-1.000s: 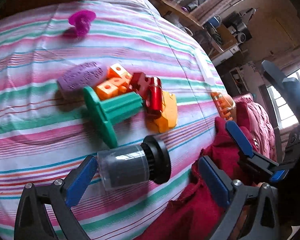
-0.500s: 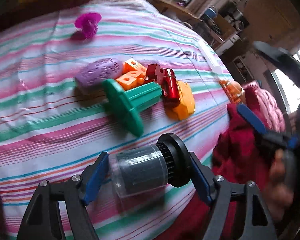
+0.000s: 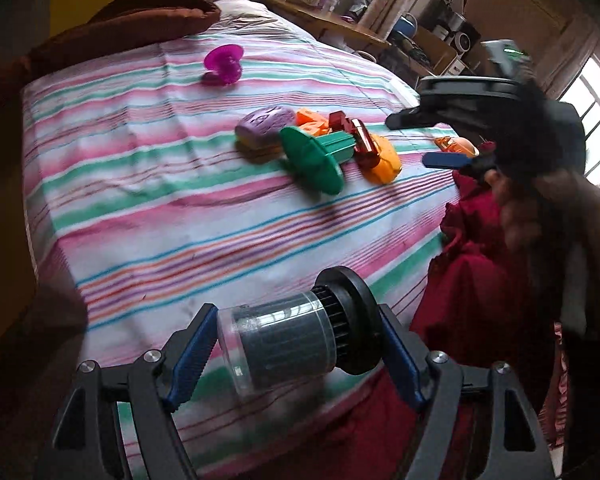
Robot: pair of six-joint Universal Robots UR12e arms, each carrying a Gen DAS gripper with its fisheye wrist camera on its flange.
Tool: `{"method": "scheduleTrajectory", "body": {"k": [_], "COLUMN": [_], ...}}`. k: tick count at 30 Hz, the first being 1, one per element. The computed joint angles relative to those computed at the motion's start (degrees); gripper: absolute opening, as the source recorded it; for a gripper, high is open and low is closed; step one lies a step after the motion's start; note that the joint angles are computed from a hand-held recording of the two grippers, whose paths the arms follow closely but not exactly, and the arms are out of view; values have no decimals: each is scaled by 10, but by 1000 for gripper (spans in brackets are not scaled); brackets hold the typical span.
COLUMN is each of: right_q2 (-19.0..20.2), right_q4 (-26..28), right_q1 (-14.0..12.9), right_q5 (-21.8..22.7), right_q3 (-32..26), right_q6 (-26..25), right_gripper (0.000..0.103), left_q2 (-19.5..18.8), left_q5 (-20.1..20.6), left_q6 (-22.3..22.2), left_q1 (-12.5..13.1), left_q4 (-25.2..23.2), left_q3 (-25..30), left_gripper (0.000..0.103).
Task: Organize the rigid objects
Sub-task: 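Grasp the dark cylindrical cup with the left gripper while the right tool approaches the yellow gadget, then grasp the yellow printed gadget with the right gripper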
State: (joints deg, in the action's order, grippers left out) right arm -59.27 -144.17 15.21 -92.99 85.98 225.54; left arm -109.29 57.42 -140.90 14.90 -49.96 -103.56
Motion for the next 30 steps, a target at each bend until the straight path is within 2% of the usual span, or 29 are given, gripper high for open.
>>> {"method": "scheduleTrajectory", "body": {"k": [5,7,8,9,10,11,12,15,18,20,23,30], "right_q2": [31,33,35,35,33,29,28,33,41,43,46,35], "right_q4": [108,107,110,109,100,68,59,76,102,99,96,65], "right_q1": [-1,0,2,2,-3,-13,-18,-14,-6,-4,-1,-8], "right_q5": [-26,-41,-65,-69,-52,-12,15,-4,-28,-25,-23,6], "right_q3": [-51,-54,-57,-55,-49,-31,-24,-35,-52,-53,-54,-33], "right_q6": [-15,-17,-17,-14,-7,10,27,18,-13,-27,-45,-25], "right_gripper": [54,52,47,45,45,51,49,48,56,70,82,94], "left_q2": [-1,-1,-1,-1,-2,-3,-3,-5,-6,-6,-7,-8], "left_q5": [-4,-7,-8,-8,-8,-8,-9,-15,-20,-21,-23,-24], "left_q6": [-2,-2,-1,-1,-1,-3,-4,-6,-10,-9,-9,-11], "left_q1": [7,8,10,11,11,10,11,12,13,14,14,15], "left_q4": [-4,-8,-10,-11,-11,-9,-11,-15,-15,-14,-12,-10], "left_q3": [-3,-2,-3,-4,-4,-4,-4,-2,-2,-2,-2,-2], "left_gripper": [79,79,79,79,79,79,79,79,79,79,79,79]}}
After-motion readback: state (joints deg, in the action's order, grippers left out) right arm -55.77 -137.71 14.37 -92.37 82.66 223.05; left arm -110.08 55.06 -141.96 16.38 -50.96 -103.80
